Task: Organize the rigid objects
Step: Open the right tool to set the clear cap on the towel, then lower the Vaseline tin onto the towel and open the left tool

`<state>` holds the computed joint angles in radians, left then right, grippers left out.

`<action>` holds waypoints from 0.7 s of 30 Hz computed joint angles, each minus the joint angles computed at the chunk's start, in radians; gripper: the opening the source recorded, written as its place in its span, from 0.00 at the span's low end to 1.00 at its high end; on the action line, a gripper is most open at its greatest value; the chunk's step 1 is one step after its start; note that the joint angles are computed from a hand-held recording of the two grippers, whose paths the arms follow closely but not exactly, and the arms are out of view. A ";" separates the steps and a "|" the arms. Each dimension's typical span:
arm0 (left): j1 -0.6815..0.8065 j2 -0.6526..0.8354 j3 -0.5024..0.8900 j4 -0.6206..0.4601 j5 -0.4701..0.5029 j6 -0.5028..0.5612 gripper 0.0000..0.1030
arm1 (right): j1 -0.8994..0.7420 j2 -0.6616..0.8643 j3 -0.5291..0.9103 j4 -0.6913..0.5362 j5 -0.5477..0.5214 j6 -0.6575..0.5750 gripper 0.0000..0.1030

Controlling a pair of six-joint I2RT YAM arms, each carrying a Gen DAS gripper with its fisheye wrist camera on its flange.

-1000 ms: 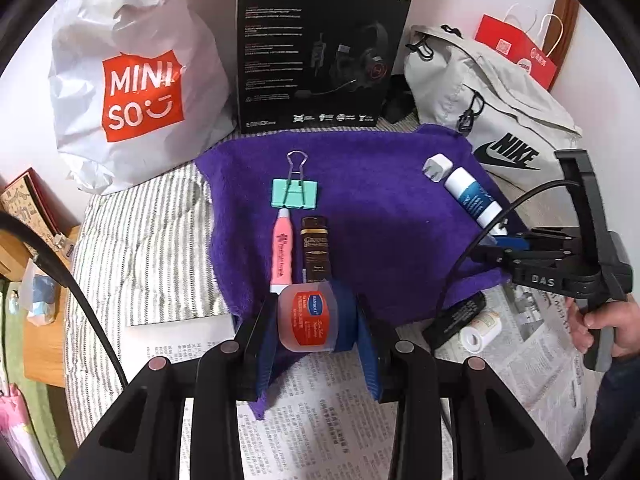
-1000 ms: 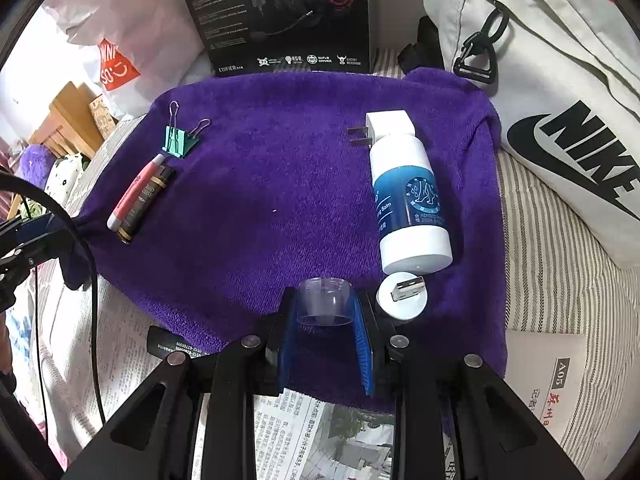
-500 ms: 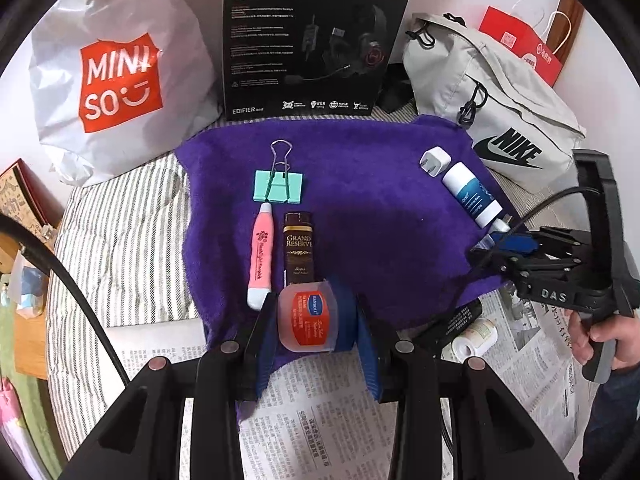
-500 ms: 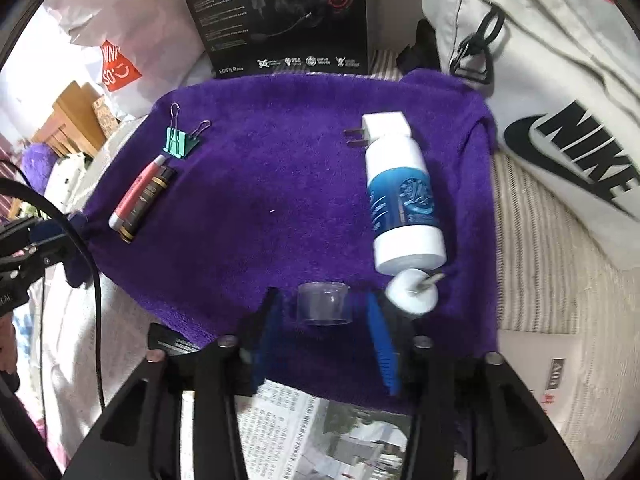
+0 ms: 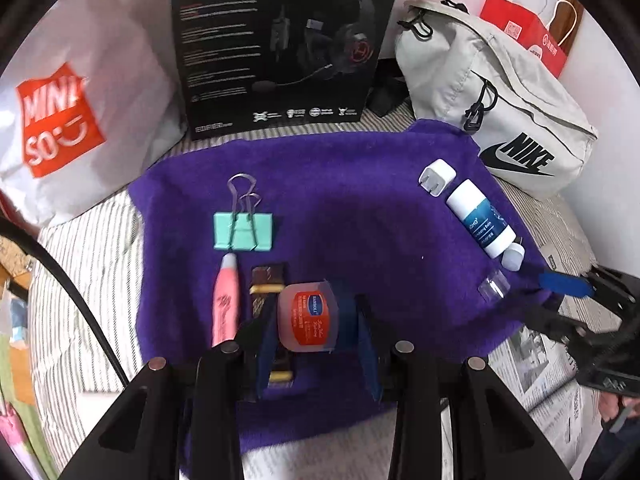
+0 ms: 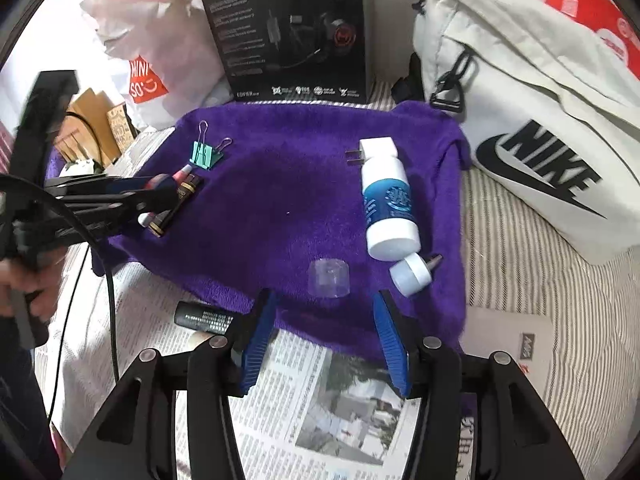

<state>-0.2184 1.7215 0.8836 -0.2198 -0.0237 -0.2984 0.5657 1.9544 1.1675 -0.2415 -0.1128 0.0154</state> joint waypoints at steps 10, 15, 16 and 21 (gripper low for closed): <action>0.017 0.147 0.110 0.016 0.018 0.006 0.33 | -0.028 -0.114 -0.148 0.062 -0.028 0.020 0.51; 0.013 0.210 0.187 -0.020 -0.009 0.021 0.33 | -0.033 -0.123 -0.171 0.067 -0.042 0.033 0.51; 0.015 0.227 0.203 -0.025 -0.012 0.022 0.33 | -0.033 -0.126 -0.175 0.069 -0.043 0.035 0.51; 0.012 0.268 0.247 -0.025 -0.039 0.031 0.33 | -0.034 -0.137 -0.196 0.075 -0.057 0.040 0.51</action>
<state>-0.2068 1.9891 1.1307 -0.2450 -0.0631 -0.2674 0.5312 1.8171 0.9716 -0.1669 -0.1697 0.0558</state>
